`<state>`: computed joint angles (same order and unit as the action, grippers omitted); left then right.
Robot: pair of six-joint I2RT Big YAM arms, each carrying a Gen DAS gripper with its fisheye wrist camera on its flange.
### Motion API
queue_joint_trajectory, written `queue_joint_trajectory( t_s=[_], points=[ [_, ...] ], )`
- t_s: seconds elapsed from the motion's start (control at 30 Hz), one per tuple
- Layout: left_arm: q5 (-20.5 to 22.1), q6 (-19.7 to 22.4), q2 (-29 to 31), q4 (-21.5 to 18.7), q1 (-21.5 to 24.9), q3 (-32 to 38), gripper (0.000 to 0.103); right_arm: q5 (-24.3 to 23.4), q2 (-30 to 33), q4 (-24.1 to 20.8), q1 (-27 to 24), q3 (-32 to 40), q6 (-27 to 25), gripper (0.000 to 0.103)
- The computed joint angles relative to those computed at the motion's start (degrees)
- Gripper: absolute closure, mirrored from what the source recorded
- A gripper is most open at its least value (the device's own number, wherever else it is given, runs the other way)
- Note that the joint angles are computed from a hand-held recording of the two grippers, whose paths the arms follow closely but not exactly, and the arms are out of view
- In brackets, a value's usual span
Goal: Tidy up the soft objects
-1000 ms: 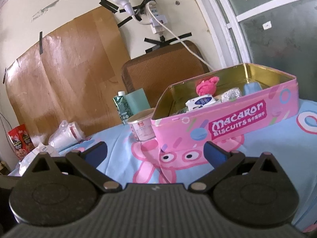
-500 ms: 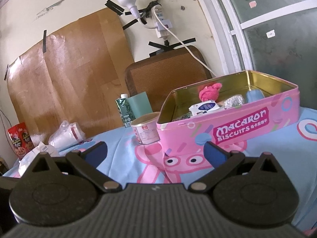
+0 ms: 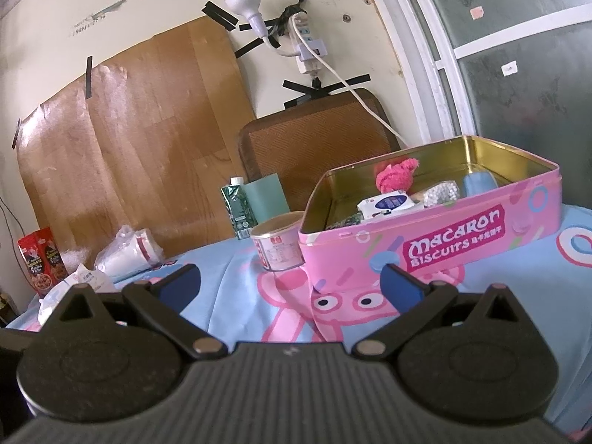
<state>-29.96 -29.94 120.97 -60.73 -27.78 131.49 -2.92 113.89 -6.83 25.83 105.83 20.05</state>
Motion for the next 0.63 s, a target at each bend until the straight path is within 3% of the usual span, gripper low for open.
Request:
queue_joint_trajectory(
  t_s=[0.33, 0.63],
  points=[
    [-0.7, 0.0, 0.0, 0.2, -0.3, 0.1, 0.000, 0.2, -0.2, 0.5, 0.1, -0.3, -0.1, 0.000],
    [-2.5, 2.2, -1.9, 4.4, -0.8, -2.9, 0.000, 0.8, -0.4, 1.3, 0.3, -0.7, -0.6, 0.000]
  ],
)
